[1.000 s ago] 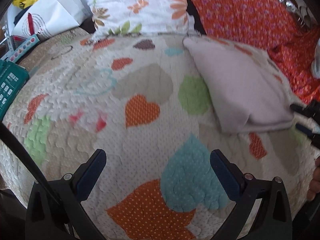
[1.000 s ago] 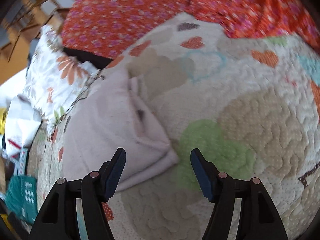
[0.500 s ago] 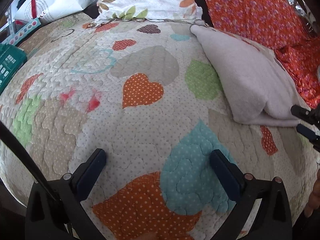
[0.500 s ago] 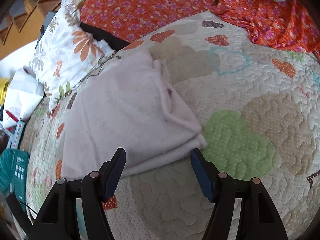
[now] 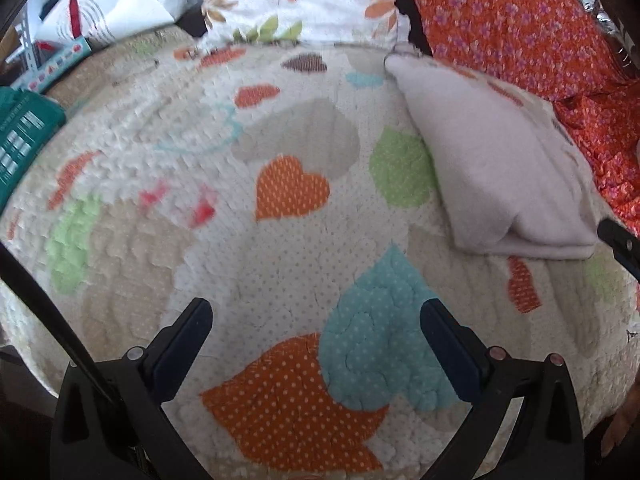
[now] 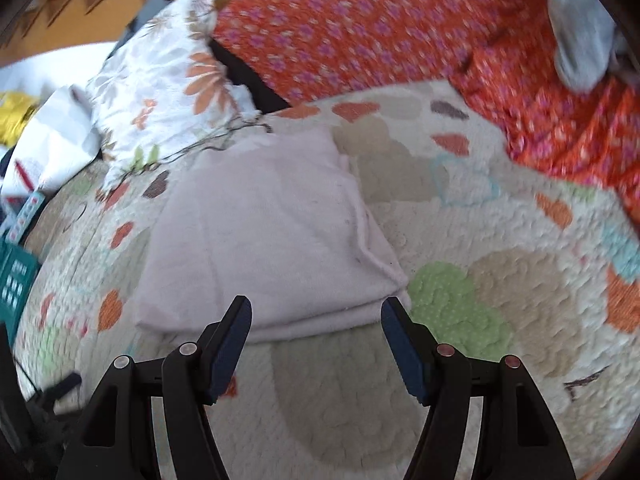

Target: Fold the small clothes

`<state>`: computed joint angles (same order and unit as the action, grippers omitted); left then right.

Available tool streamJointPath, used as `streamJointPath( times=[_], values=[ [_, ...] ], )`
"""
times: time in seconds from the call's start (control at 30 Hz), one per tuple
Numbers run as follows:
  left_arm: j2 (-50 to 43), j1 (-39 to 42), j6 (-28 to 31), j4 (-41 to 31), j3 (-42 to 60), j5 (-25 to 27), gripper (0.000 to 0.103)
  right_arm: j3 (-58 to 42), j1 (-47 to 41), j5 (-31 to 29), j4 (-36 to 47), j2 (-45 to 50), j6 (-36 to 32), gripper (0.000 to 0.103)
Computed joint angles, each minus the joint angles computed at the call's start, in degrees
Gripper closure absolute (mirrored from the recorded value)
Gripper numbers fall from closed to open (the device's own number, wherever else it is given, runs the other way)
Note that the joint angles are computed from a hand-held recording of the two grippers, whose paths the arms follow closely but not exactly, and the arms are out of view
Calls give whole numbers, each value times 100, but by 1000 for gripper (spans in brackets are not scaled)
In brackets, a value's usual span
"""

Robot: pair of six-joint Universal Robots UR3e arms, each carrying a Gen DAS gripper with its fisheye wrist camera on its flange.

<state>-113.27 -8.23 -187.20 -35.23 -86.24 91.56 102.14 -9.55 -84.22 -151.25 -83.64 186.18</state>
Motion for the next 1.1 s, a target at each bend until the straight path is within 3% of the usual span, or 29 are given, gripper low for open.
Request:
streamJointPath(
  times=[0.13,0.27,0.37,0.63,1.1],
  values=[
    [397,-57,126,490,-344,46,0,656,85,-296,-71,-602,-205,23],
    [646,-92,281,726,-585,19,0,975,257,-892,-114,-511,-153,23],
    [631,-27,273,471,-459,-182,0,1054,175,-719,-216,-443,-79,23],
    [550,105,118,76,-386,-344,0,881,489,-919,-426,-91,-55,23],
    [329,-62,164,-170,-185,-60,0,753,588,-988,-382,79,-131,23]
  ],
)
